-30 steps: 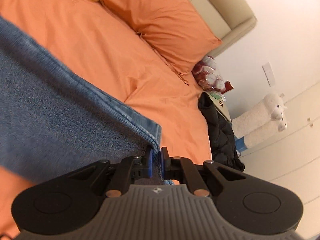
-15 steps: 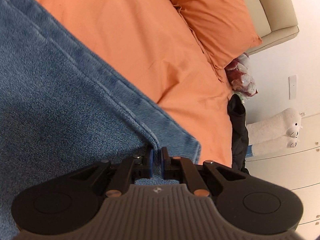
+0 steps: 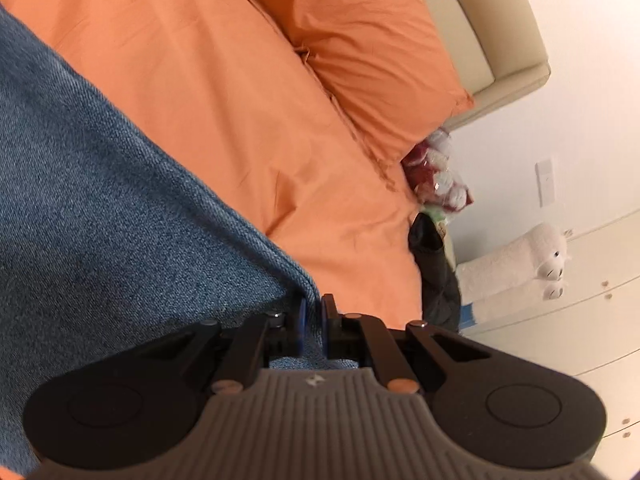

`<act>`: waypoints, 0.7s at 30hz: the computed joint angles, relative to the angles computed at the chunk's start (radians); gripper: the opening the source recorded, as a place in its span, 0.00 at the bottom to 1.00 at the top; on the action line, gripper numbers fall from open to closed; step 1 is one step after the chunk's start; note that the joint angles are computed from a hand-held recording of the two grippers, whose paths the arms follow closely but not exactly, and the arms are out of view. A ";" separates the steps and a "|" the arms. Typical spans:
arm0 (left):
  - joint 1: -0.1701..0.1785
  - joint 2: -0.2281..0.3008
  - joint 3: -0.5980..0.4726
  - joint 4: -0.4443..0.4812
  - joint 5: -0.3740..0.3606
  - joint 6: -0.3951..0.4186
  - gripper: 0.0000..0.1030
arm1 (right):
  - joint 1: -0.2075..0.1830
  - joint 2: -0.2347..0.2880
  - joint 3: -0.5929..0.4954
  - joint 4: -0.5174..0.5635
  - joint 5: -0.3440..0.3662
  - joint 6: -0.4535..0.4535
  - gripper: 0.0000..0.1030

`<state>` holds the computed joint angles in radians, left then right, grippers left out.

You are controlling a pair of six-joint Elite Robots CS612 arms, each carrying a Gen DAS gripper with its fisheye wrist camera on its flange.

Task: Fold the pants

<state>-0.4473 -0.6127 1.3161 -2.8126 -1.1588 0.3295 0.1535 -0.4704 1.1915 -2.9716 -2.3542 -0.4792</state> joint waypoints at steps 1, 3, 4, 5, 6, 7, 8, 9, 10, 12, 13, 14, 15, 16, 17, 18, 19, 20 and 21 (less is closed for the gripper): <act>-0.001 0.011 -0.013 0.010 0.010 0.011 0.18 | 0.002 0.011 -0.019 0.023 -0.009 0.003 0.00; -0.003 0.029 -0.036 0.024 0.020 0.007 0.19 | 0.002 0.029 -0.049 0.073 -0.015 0.000 0.00; -0.004 0.036 -0.042 0.028 0.024 0.005 0.19 | 0.002 0.037 -0.061 0.093 -0.017 -0.007 0.00; -0.004 0.042 -0.052 0.039 0.028 0.014 0.19 | 0.001 0.043 -0.069 0.111 -0.017 -0.009 0.00; -0.005 0.047 -0.060 0.053 0.031 0.019 0.22 | -0.001 0.050 -0.081 0.128 -0.015 -0.001 0.00; -0.004 0.048 -0.062 0.058 0.036 0.020 0.26 | -0.002 0.055 -0.089 0.148 -0.010 0.010 0.00; -0.003 0.051 -0.067 0.063 0.030 0.026 0.26 | -0.004 0.059 -0.098 0.169 -0.005 0.022 0.01; 0.000 0.054 -0.074 0.067 0.023 0.034 0.26 | -0.005 0.063 -0.106 0.193 -0.002 0.039 0.02; 0.002 0.053 -0.073 0.066 0.017 0.044 0.28 | -0.006 0.064 -0.112 0.216 0.003 0.059 0.03; 0.001 0.050 -0.063 0.034 0.018 0.076 0.49 | -0.009 0.063 -0.118 0.234 0.015 0.087 0.11; 0.000 0.048 -0.055 0.002 0.022 0.081 0.84 | -0.012 0.059 -0.116 0.235 0.016 0.107 0.31; 0.000 0.049 -0.055 -0.019 0.024 0.068 0.94 | -0.015 0.050 -0.106 0.229 0.028 0.135 0.41; 0.003 0.044 -0.051 -0.035 0.010 0.051 0.92 | -0.020 0.035 -0.089 0.222 0.050 0.168 0.47; 0.005 0.040 -0.053 -0.030 0.005 0.028 0.89 | -0.025 0.018 -0.071 0.221 0.071 0.208 0.47; 0.005 0.036 -0.052 -0.026 0.012 0.005 0.90 | -0.033 0.000 -0.051 0.217 0.093 0.245 0.47; 0.004 0.030 -0.044 -0.035 0.020 -0.007 0.89 | -0.041 -0.021 -0.028 0.216 0.106 0.290 0.47; 0.003 0.022 -0.029 -0.053 0.024 -0.008 0.89 | -0.050 -0.044 0.001 0.214 0.123 0.335 0.47; 0.001 0.014 -0.013 -0.070 0.031 -0.005 0.89 | -0.060 -0.071 0.034 0.215 0.144 0.384 0.47; -0.002 0.006 0.003 -0.082 0.047 -0.012 0.89 | -0.071 -0.098 0.071 0.216 0.163 0.439 0.46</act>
<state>-0.4493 -0.6070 1.3195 -2.8942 -1.1117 0.3178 0.0821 -0.5685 1.2620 -2.7556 -2.1916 -0.0404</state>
